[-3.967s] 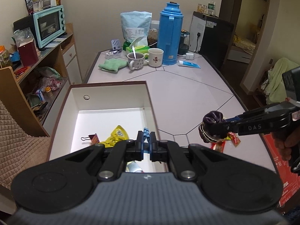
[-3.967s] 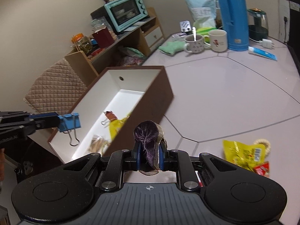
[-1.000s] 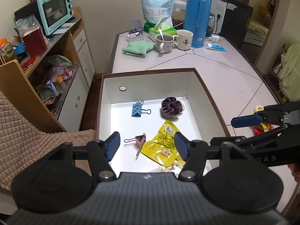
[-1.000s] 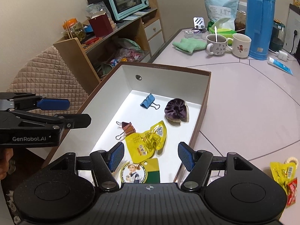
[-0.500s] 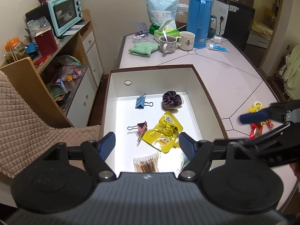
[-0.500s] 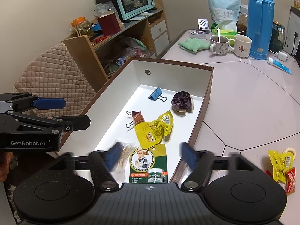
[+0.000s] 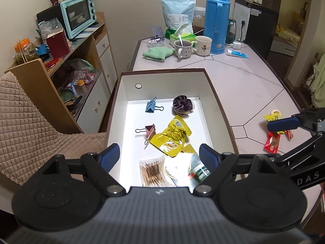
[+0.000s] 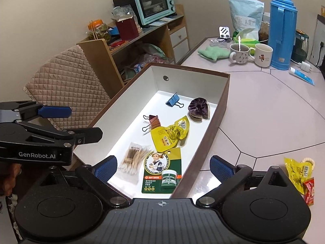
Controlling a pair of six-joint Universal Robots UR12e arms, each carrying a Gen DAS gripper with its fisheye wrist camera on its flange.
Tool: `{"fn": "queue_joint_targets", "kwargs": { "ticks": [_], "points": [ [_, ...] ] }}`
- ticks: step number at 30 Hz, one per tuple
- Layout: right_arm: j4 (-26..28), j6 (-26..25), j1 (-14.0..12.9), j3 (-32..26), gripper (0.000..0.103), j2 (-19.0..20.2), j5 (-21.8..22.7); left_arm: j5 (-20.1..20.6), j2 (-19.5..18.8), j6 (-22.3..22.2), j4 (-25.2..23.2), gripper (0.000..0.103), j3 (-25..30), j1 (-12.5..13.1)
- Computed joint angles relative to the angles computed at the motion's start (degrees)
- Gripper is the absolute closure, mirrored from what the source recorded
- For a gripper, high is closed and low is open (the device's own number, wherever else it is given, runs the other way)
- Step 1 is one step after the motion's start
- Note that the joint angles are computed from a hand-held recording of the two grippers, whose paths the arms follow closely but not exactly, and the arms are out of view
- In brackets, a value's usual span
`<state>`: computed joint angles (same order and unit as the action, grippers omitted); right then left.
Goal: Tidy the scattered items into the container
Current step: 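Withdraw both grippers from the box toward the remaining snack packets, then move both open grippers over the yellow and red snack packets on the table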
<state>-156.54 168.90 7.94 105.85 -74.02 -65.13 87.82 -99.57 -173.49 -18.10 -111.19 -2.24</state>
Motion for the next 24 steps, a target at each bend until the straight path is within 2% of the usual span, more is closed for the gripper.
{"fn": "queue_joint_targets", "kwargs": {
  "ticks": [18, 24],
  "points": [
    [-0.61, -4.51, -4.87, 4.23, 0.003, -3.88, 4.8, 6.13, 1.4, -7.6, 0.46, 0.016, -1.4, -4.55],
    [0.97, -7.17, -6.69, 5.31, 0.003, -5.09, 7.29, 8.73, 2.43, -10.97, 0.45, 0.015, -2.38, -6.21]
  ]
}}
